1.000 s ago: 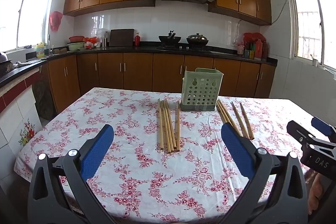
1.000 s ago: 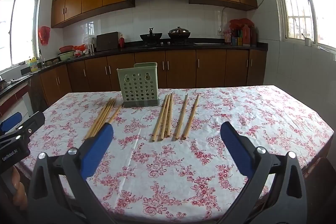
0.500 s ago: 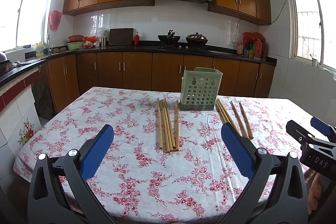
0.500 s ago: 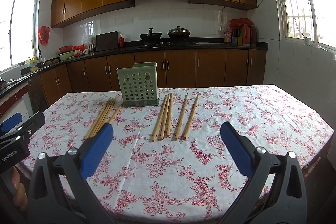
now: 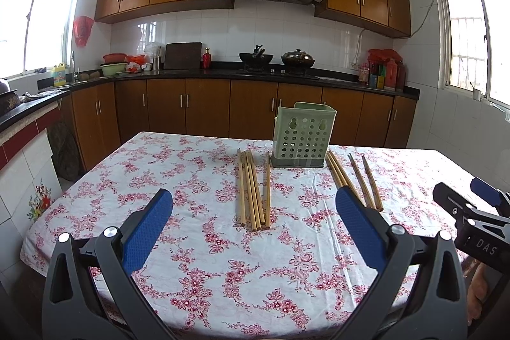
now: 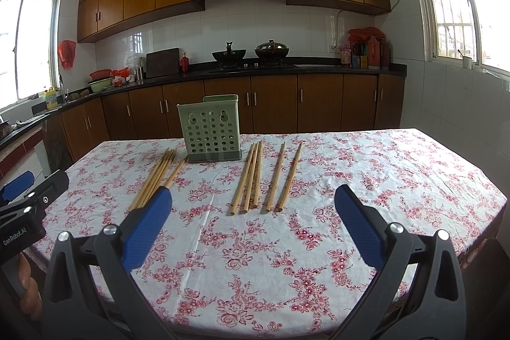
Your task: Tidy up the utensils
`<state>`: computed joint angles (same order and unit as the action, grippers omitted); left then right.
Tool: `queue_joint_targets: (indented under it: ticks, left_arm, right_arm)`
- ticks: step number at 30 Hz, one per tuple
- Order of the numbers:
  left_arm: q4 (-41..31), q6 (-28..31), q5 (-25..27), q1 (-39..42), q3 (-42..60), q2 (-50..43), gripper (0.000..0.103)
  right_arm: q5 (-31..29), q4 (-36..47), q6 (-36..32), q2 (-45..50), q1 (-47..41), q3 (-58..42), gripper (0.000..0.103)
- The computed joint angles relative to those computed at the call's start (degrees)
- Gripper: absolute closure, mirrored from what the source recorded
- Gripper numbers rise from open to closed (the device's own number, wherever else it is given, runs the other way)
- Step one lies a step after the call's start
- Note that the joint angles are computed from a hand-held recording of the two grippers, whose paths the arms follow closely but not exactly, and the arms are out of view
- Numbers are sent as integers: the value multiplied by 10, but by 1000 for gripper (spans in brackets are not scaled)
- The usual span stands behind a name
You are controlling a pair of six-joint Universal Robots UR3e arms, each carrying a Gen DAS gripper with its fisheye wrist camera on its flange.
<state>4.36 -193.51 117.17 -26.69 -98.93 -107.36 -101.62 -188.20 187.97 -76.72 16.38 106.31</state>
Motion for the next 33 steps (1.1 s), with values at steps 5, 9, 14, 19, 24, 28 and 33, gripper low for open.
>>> queue_joint_targets:
  ticks: [5,9,14,19,24,28,33]
  left_arm:
    - [-1,-2,0,0,2,-2,2]
    - [0,-2,3,-4,6,-8,2]
    - [1,-1,3,-4,7,-9,2]
    - [0,-2,1,-1,4,-5,2]
    - [1,-2,2,-3,4,-7,2]
    - [0,-2,1,-2,4,-6,2]
    - [-1,-2,1,-2,4,-6,2]
  right_arm:
    - [-1,3,0,2,1,-4,4]
    - [-1,4,1,1,1,-4,4]
    - [0,3,1,0,0,-3,4]
    - [-1,4,2,-1,2,-2,4]
    - [2,3,1,1,-2,-2,4]
    - [3,2,1,1,-2,-1,4]
    - [2,2,2,1,-2,-2,4]
